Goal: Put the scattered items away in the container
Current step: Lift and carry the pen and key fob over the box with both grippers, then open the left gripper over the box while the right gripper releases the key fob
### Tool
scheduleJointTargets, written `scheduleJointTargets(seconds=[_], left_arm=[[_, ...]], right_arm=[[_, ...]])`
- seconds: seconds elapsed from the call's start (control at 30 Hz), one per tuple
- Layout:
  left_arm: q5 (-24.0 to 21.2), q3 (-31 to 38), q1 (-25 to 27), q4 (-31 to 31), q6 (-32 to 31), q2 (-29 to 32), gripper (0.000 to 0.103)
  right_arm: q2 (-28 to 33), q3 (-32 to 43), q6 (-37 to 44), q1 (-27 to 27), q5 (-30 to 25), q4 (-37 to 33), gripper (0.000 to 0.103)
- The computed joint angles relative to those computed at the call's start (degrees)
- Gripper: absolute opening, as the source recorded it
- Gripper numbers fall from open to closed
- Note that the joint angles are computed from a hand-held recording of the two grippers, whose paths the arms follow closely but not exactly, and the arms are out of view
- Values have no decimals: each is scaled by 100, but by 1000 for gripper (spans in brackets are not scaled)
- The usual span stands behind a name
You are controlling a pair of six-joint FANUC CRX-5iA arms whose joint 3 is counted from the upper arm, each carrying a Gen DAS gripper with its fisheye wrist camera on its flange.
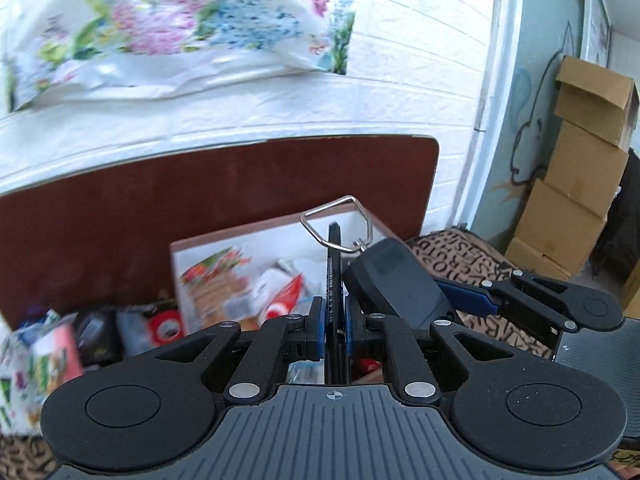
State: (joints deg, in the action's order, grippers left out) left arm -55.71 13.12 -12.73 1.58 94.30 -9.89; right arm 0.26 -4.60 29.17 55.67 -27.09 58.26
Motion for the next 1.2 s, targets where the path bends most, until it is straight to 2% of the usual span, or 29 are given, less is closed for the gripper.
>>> scheduleJointTargets(seconds=[0.1, 0.27, 0.43, 0.5, 0.53, 0.6, 0.63, 0.67, 0.7, 0.77, 0.83, 0.93, 1.03, 1.2], left_arm=[[164, 154, 36, 182, -71, 314, 5], [310, 276, 220, 758, -387, 825, 5], [273, 570, 211, 747, -447, 1361, 6], [246, 654, 235, 814, -538, 1540, 10], [261, 644, 265, 897, -630, 1592, 32], [242, 683, 283, 878, -629, 1668, 60], [227, 695, 284, 831, -573, 1678, 86], [302, 630, 283, 766, -465, 1629, 102], [483, 499, 275, 664, -320, 1530, 103], [780, 306, 228, 370, -78, 1352, 103], [733, 345, 144, -38, 126, 1296, 103], [475, 505, -20, -632, 485, 1298, 103], [408, 391, -31, -647, 521, 1197, 103], [357, 206, -68, -712, 697, 957, 103]], right_arm=[[190, 156, 66, -153, -103, 58, 55], [511, 424, 209, -409, -146, -342, 55], [872, 763, 577, -551, -357, -951, 55], [1014, 902, 742, -602, -429, -1184, 55], [1084, 963, 792, -632, -453, -1268, 55], [1224, 1103, 940, -678, -543, -1446, 56], [1248, 1083, 861, -698, -543, -1370, 56], [1222, 969, 669, -723, -460, -1156, 64], [1180, 869, 547, -736, -389, -992, 77], [1002, 453, -80, -794, -105, -259, 85], [897, 269, -294, -770, -124, 57, 89], [779, 130, -409, -696, -191, 106, 95], [672, 47, -439, -595, -270, 18, 98], [522, -111, -640, -475, -413, 256, 101]])
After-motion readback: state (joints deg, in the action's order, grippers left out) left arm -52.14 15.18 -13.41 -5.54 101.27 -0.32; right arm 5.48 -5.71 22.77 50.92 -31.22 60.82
